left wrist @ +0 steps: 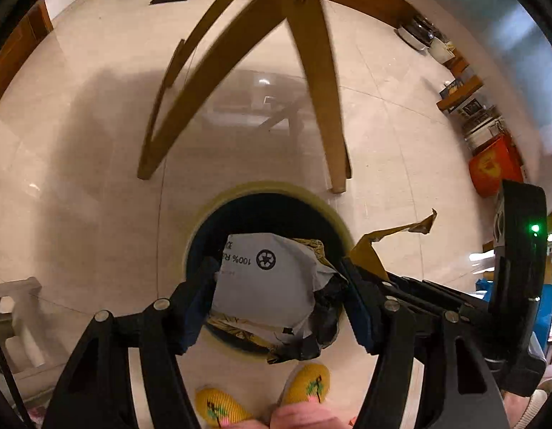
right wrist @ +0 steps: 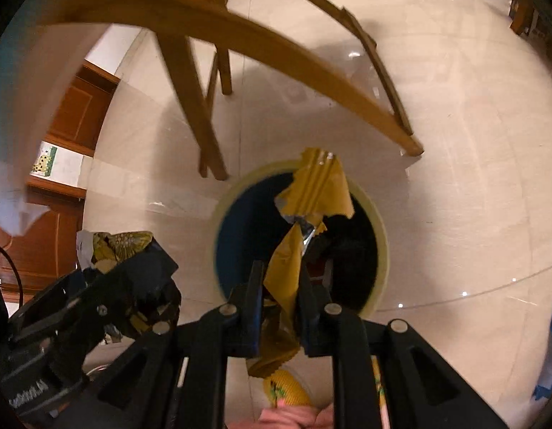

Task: Collect trash
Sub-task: 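Carry both bags down over the bin and open both tools, then raise both tools back up toward the table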

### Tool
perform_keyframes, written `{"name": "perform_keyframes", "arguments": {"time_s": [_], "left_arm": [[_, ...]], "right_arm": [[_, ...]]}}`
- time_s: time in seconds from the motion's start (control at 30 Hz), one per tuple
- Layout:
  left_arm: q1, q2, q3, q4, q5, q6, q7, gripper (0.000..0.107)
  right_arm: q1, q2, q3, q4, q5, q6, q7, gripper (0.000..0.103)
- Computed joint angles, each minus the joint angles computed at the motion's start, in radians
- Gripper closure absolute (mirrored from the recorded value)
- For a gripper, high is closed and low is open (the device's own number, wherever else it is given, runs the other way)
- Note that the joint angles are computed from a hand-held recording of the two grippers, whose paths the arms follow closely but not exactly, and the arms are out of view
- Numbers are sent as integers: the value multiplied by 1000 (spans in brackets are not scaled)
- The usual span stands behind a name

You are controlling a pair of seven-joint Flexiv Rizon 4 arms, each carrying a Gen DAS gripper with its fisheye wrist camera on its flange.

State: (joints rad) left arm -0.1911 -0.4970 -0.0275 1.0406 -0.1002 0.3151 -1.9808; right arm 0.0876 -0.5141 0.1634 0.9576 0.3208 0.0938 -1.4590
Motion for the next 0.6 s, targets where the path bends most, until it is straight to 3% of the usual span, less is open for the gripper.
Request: {"name": "perform_keyframes", "arguments": {"time_s": [0.07,0.2,0.33,0.6], "left_arm": [[4,-22,-1,3,-1,1,5,31],[16,-33,0,37,-13,15,21,5],[16,-27,9,48,1,13,24,5],[18,1,22,2,26,-57,-7,5]], "right_arm": [[0,-23,-1,24,6,32,-6,81],[8,-52,-2,38,-1,67,28,58],[5,-45,7,60,2,90,29,46],[2,-26,4,37,-5,42,63,44]]}}
